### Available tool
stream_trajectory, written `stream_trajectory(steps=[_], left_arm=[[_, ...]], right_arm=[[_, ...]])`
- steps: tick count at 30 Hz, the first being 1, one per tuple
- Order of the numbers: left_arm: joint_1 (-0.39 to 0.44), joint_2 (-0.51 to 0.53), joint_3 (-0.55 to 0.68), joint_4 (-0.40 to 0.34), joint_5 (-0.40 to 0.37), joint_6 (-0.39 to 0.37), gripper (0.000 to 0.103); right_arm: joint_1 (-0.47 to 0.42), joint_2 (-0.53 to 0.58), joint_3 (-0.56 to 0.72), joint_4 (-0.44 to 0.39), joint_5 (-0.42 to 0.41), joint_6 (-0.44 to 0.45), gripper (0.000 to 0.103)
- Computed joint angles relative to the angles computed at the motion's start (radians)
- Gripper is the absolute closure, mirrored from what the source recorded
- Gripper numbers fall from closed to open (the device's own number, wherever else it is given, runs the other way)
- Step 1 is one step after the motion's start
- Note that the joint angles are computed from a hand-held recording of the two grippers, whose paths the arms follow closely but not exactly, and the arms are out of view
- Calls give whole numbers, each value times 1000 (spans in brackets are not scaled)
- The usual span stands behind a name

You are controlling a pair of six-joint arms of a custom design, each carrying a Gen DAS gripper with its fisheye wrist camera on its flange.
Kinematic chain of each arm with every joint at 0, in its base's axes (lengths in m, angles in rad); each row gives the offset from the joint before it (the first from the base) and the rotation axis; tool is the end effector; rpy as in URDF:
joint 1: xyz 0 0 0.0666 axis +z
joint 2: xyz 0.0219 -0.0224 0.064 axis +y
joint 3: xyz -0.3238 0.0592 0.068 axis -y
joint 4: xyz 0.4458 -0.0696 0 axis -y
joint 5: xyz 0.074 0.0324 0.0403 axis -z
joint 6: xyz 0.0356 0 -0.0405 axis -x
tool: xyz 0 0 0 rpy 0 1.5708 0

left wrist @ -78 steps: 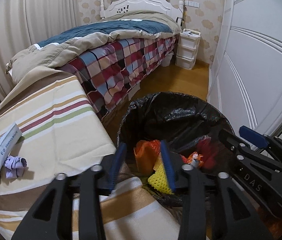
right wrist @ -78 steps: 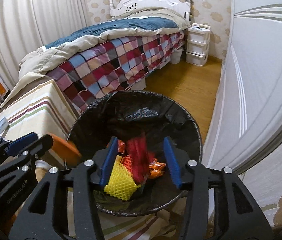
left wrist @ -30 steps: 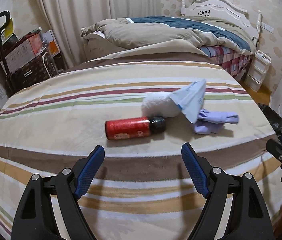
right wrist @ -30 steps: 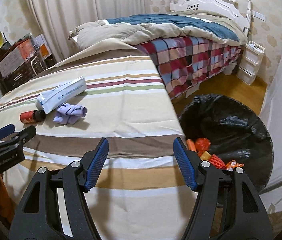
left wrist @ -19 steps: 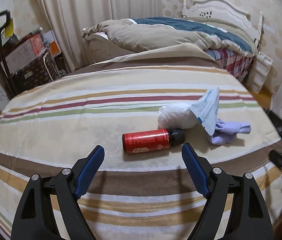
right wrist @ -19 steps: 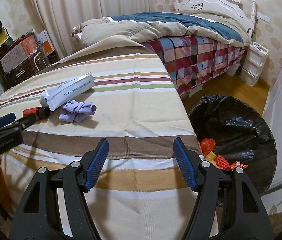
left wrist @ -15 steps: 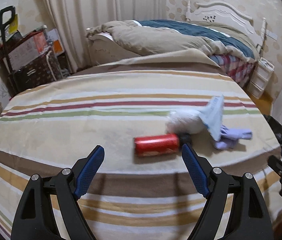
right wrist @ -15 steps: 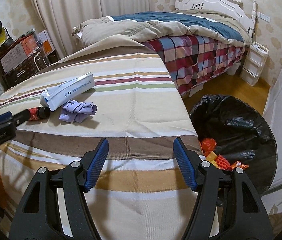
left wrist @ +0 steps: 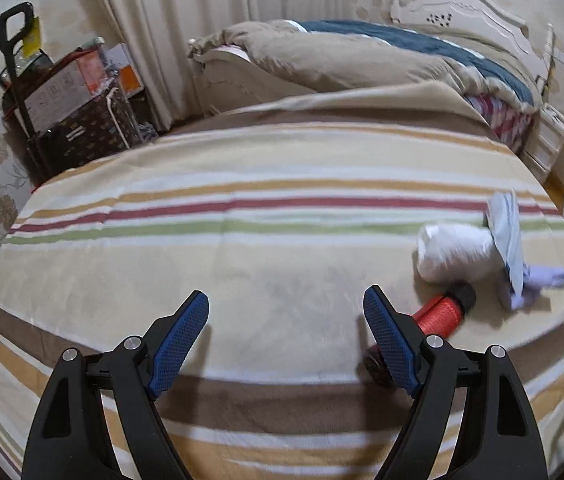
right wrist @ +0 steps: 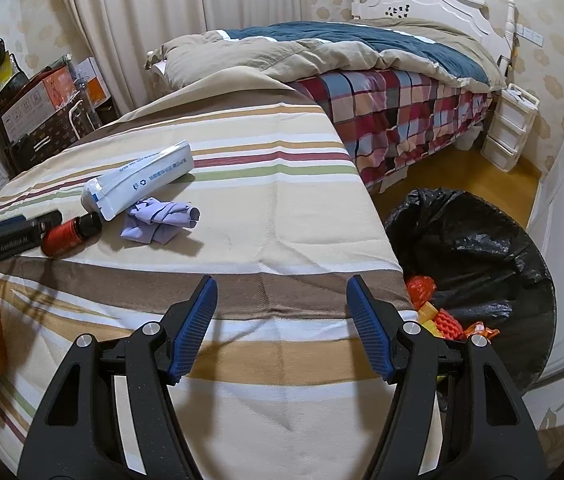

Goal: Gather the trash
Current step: 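Grasp the red spray can with the left tool, then grasp the lilac cloth with the right tool while the left tool holds the red can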

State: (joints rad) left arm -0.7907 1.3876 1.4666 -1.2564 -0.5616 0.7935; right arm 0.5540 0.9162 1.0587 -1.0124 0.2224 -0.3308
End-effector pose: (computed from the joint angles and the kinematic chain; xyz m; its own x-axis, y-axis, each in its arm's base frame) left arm 0.3747 -0.3523 0.4003 -0.7821 -0.0673 -0.6195 -0.1418 0.9873 0.0717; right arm 0.3360 0.1981 0.4090 -0.7421 -0.0866 -0.6647 -0.1598 0.9859 0.0500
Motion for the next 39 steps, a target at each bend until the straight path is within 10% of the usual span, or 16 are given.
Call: stream_trajectory(steps=[16,25,35,39], left_arm=[[-70,-46,-27,15,-7,62,23],[-73,9,10,93,33,-38,24],[-75,32,19,76,57,-65,76],[-77,14,0,82,58,-48,76]], right_arm=[[3,-4,-4,5,-4,-7,37],[0,-9,-8,4,-9,-15,37],[3,0,-1,-2,-15,1,37],[17,18,11,1,-12,10,37]])
